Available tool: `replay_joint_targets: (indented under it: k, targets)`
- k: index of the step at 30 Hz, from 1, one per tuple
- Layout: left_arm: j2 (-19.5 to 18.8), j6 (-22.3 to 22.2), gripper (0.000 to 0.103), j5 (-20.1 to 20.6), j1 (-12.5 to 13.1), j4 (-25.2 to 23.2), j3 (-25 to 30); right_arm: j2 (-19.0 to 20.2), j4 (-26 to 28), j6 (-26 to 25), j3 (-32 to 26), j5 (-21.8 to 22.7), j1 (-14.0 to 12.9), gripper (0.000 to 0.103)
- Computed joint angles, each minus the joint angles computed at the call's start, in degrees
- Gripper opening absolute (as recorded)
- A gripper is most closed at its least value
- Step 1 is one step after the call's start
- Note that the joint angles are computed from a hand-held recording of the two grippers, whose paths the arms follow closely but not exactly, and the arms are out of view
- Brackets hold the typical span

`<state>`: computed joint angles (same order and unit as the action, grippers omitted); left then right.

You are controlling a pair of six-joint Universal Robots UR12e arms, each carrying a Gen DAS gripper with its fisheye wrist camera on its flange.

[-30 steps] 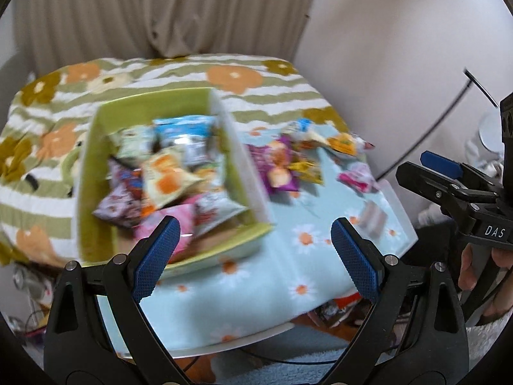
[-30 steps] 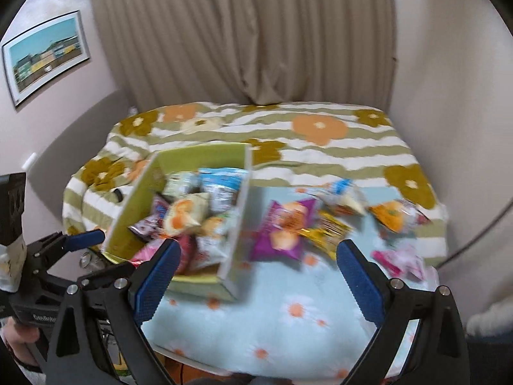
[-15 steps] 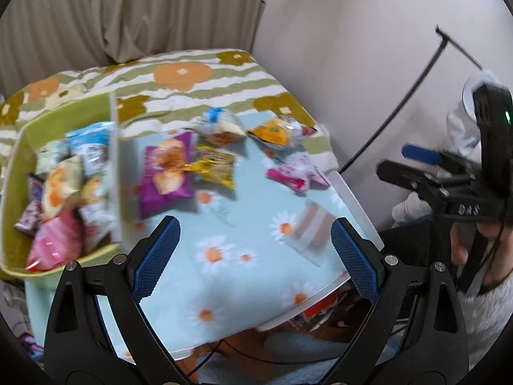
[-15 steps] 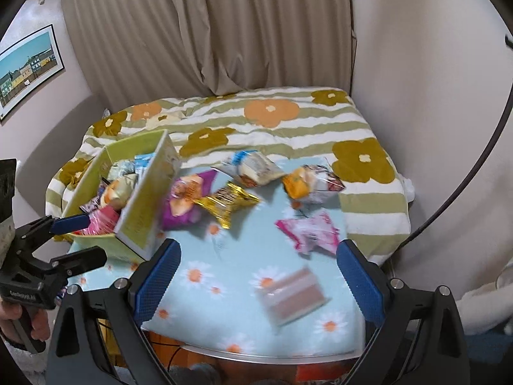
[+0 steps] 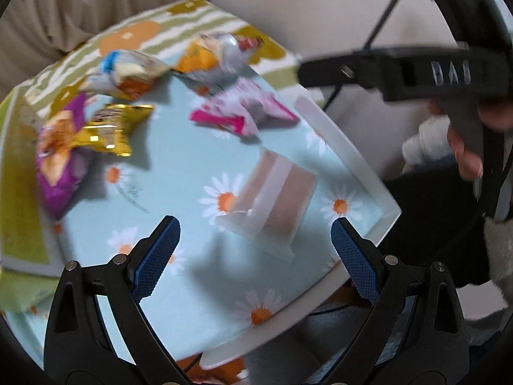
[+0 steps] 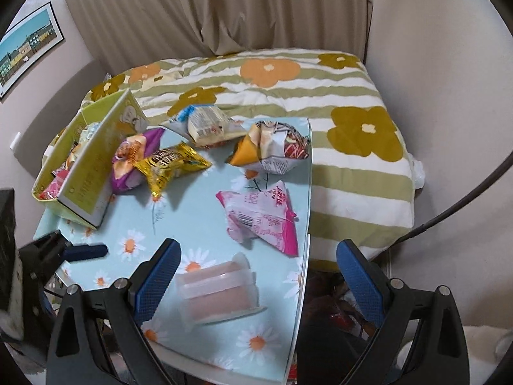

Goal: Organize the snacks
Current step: 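Move both tools back over the remaining snacks on the table, then grasp the pink-brown cake pack with the left tool while the right tool grasps the pink-white bag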

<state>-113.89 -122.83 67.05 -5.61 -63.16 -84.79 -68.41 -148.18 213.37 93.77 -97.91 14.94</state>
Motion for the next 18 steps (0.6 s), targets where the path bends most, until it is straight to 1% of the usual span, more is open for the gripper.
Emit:
replay_joint_targets:
  k: [2, 4, 9, 16, 17, 18]
  targets:
    - [-0.58, 1.28, 0.095, 1.01, -0.74, 0.51, -0.21, 0.72, -0.38, -0.39, -0.06, 1.61, -0.67, 0.097]
    - [-1.36, 2.18, 0.095, 2.17, -1.49, 1.28, -0.27, 1.36, -0.39, -1.3, -0.31, 2.25, -1.06, 0.097]
    - [-3.15, 2.36, 0.095, 3.81, -2.78, 1.41, 0.32, 2.85, -0.01, -2.41, -0.72, 4.73, -2.29, 0.097]
    - [-4.63, 4.57, 0.095, 5.62, -4.13, 1.1, 0.55, 4.23, 0.84, -3.33, -1.47, 5.86, -3.03, 0.097]
    - [-4.77, 4.87, 0.094, 5.81, -4.23, 0.99, 0.55, 4.46, 1.23, -3.36, -1.67, 6.03, -3.11, 0.097]
    - [-4.95, 5.13, 0.091, 6.19, -4.34, 0.65, 0.67, 4.7, 1.36, -3.35, -1.84, 6.21, -3.16, 0.097]
